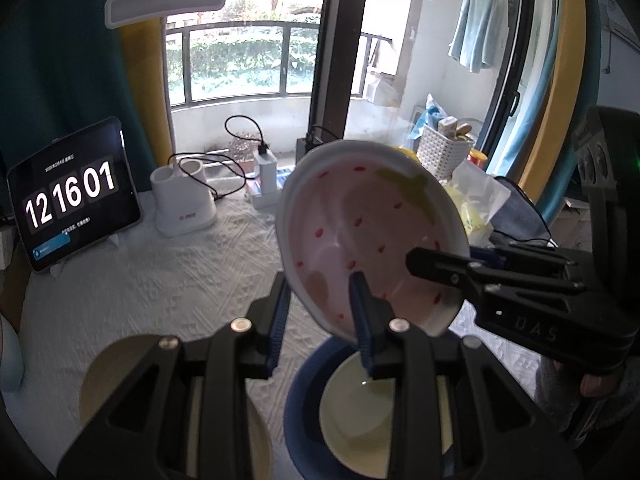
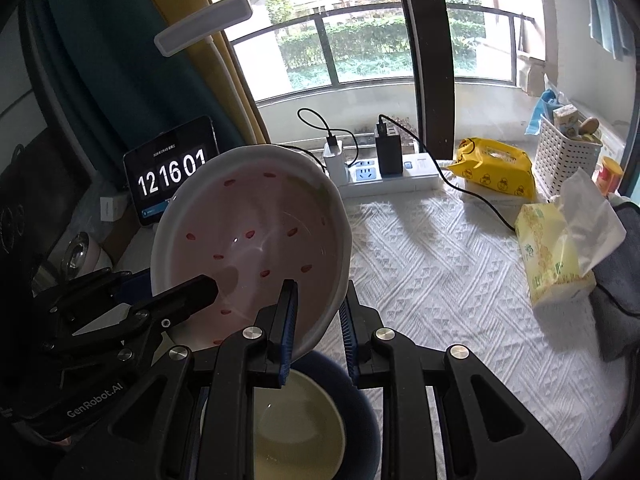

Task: Organize plates and bowls

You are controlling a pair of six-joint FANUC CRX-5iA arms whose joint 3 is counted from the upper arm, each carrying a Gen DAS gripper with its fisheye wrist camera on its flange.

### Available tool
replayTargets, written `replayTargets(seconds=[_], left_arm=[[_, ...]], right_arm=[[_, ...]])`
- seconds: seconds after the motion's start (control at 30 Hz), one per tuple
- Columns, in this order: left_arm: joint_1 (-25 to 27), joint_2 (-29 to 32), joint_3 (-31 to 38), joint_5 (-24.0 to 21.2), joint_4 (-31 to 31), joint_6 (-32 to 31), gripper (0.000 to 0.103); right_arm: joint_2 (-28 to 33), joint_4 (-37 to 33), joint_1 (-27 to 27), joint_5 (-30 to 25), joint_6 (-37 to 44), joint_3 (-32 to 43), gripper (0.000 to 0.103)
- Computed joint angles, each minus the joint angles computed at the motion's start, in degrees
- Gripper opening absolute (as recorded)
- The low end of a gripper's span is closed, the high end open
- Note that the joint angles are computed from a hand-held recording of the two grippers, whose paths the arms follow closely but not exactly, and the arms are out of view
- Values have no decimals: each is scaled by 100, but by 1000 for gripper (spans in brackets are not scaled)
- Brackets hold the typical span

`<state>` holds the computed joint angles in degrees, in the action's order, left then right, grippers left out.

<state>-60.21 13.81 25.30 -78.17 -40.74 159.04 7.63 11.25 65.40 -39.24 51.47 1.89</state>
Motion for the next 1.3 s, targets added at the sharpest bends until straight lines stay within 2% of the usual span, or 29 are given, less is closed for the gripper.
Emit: replayTargets(seconds=[0.6,1.3], left_arm=[[-324,-52,-81,-113,-65,236,31],[-698,127,-62,-239,43,347,31]], right_arm=[[-459,406,284,136,-630,-620,23],[-913,680,610,50,-1318,-1313,23]])
